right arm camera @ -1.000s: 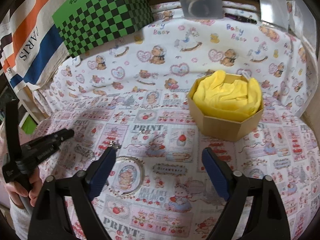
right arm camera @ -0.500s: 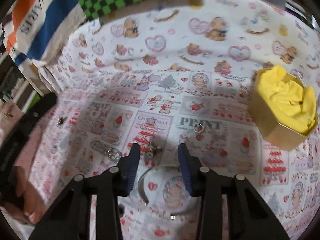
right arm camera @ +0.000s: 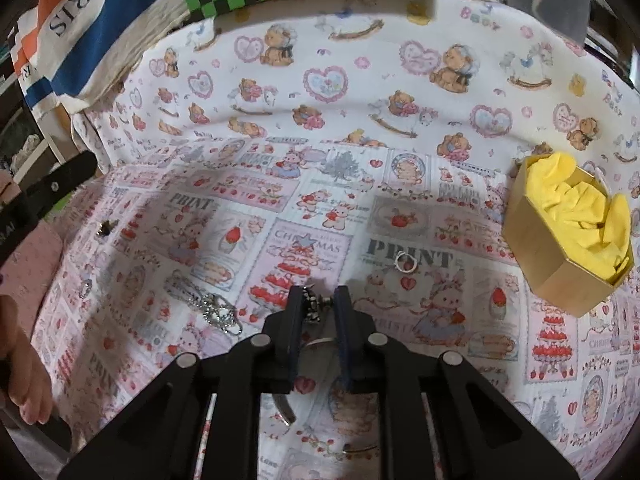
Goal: Organize jewelry
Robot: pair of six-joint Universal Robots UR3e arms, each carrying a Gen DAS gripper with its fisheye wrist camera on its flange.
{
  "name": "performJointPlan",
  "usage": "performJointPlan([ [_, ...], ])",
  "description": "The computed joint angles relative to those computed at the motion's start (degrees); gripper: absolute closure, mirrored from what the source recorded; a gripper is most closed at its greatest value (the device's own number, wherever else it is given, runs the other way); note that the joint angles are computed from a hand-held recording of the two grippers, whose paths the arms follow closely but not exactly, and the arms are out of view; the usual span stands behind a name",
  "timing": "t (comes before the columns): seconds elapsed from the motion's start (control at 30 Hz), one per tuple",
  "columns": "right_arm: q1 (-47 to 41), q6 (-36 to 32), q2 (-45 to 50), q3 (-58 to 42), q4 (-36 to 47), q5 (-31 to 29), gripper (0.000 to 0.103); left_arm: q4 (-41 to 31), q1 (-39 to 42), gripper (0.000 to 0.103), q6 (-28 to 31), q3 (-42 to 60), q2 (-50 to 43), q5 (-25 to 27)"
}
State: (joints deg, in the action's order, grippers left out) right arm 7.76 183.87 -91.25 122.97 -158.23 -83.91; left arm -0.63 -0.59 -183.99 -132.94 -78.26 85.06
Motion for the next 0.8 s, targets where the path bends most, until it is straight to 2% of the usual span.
performJointPlan([
  [0.2, -5.2, -1.5, -8.2, 4.4, 0.3, 5.0, 0.089, 2.3, 0.4, 0.083, -0.5, -1.4, 1.2, -0.3],
  [0.37, -9.9, -3.1, -16.8, 7.5, 2.0, 8.9, 0.089, 6.7, -0.7, 0.083, -0.3, -2.9, 1.9, 0.8],
  [0.47, -14.1, -5.1, -23.2, 9.0, 5.1, 13.3, 0.089, 10.3, -1.7, 0.083, 0.0, -4.1, 2.6, 1.5],
  [0.6, -17.9, -5.9, -29.0, 10.4, 5.8, 17.3, 0.089, 13.8, -2.3, 0.083, 0.3, -5.6, 4.5, 0.8],
  [0.73, -24.0, -7.9, -34.7, 10.4, 11.5, 22.8, 0.089, 13.2, -7.4, 0.083, -0.4, -3.1, 6.0, 4.9],
  [0.8, -26.6, -8.5, -37.2, 9.7, 14.5, 25.1, 0.089, 10.5, -10.6, 0.083, -1.3, -0.6, 6.8, 7.4],
])
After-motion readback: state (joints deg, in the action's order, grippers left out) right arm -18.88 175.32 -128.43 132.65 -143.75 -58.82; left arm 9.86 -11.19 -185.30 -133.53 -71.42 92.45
